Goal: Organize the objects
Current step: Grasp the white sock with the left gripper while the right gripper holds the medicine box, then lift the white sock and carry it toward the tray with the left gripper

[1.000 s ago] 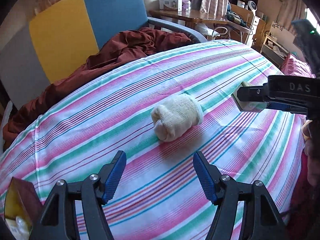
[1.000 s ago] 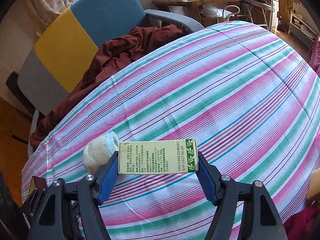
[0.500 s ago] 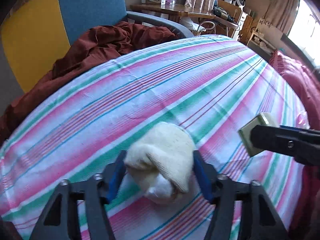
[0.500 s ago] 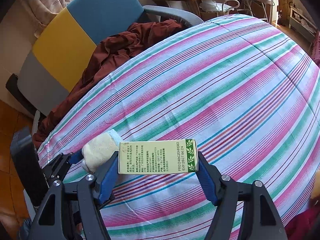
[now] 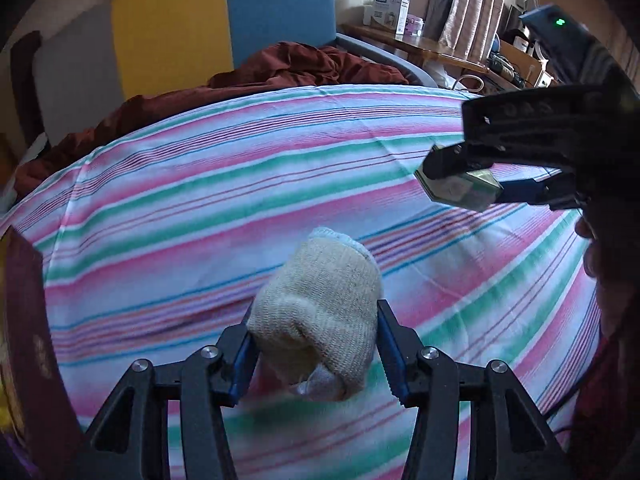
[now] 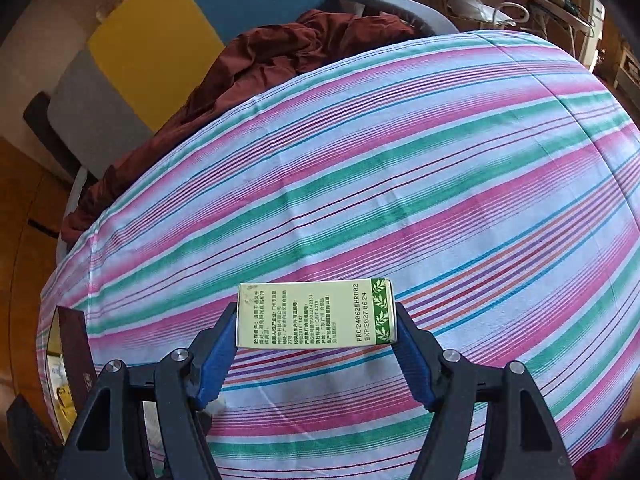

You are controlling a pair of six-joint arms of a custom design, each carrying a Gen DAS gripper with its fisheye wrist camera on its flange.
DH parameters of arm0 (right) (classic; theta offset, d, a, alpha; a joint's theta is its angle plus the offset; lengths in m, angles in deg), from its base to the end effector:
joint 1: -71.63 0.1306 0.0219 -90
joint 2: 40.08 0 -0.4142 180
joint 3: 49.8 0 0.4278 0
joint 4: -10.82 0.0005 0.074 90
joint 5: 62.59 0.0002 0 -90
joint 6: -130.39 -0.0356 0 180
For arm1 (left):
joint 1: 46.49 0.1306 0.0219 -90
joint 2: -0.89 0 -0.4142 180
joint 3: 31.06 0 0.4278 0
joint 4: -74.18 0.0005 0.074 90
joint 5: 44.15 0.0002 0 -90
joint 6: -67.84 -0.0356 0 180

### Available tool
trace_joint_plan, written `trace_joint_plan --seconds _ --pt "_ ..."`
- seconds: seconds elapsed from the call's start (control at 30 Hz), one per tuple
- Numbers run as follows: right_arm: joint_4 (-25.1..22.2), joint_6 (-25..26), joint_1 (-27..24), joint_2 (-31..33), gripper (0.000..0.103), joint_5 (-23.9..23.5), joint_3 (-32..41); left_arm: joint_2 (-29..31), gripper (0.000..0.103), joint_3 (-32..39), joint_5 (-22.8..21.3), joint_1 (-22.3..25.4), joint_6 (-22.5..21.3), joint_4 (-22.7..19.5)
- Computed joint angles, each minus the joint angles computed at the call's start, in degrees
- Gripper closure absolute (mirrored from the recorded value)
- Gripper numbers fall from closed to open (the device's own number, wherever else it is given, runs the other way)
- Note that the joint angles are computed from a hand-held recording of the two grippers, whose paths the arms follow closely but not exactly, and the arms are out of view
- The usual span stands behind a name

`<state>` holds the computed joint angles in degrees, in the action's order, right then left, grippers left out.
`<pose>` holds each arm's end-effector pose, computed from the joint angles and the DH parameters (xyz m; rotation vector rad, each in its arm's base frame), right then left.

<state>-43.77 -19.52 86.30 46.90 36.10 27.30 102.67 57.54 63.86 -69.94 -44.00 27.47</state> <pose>0.4546 0.1129 0.3722 1.0772 2.4649 0.2066 0.5247 -0.2401 0.3451 1.0995 2.3487 -0.4203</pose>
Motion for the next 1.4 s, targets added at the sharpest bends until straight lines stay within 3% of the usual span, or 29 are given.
trace_joint_plan --seconds 0.23,0.47,0.83,1.4 --pt "-0.04 6.81 2.3 3.08 0.03 -0.11 2.85 -6.3 0.051 -10.0 -0.15 2.2 -2.85 7.5" --pt "-1.25 9.76 3.5 5.23 0.03 -0.02 4.29 -6.04 0.051 -10.56 2.25 3.18 -1.42 9.16" --pt "-3.14 12.34 4.18 6.7 0.03 1.93 5.24 -4.92 0.051 -10.19 2.42 3.28 -1.18 10.74" --pt "-4.49 13.42 4.99 8.89 0.03 3.63 6.67 -4.99 0.051 -10.49 3.17 3.64 -1.02 11.02"
